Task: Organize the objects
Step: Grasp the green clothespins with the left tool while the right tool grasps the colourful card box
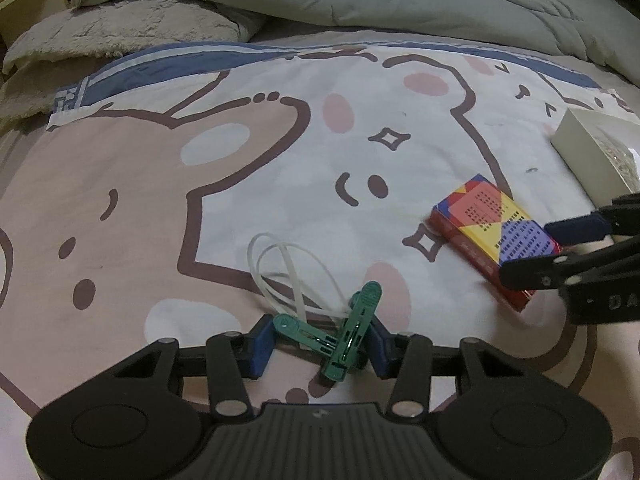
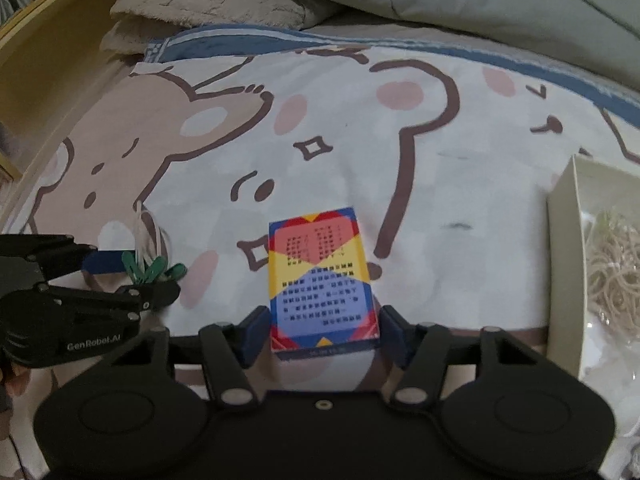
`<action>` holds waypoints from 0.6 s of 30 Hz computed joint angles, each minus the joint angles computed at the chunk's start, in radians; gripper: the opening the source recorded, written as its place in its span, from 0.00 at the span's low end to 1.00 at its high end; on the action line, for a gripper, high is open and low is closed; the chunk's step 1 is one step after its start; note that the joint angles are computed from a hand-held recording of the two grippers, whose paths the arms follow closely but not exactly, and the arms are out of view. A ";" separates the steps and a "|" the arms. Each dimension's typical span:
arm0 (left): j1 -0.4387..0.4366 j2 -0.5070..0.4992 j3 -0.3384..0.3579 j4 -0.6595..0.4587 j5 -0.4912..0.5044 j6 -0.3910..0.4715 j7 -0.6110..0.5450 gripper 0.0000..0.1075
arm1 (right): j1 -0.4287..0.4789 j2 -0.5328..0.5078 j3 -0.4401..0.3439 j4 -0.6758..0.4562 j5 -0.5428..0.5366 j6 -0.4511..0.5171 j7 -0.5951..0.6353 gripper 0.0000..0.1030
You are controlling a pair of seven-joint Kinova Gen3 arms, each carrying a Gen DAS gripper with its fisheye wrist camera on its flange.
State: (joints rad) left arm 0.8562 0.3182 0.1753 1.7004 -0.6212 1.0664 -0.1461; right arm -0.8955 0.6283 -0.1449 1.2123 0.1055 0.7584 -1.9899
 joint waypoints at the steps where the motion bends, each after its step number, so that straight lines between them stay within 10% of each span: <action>1: 0.002 0.002 -0.001 0.001 -0.003 0.001 0.004 0.46 | -0.024 0.002 0.017 -0.001 0.025 -0.006 -0.010 0.60; 18: 0.043 -0.005 -0.009 -0.007 -0.083 0.058 0.088 0.46 | -0.123 0.004 0.097 0.033 0.178 -0.094 -0.117 0.59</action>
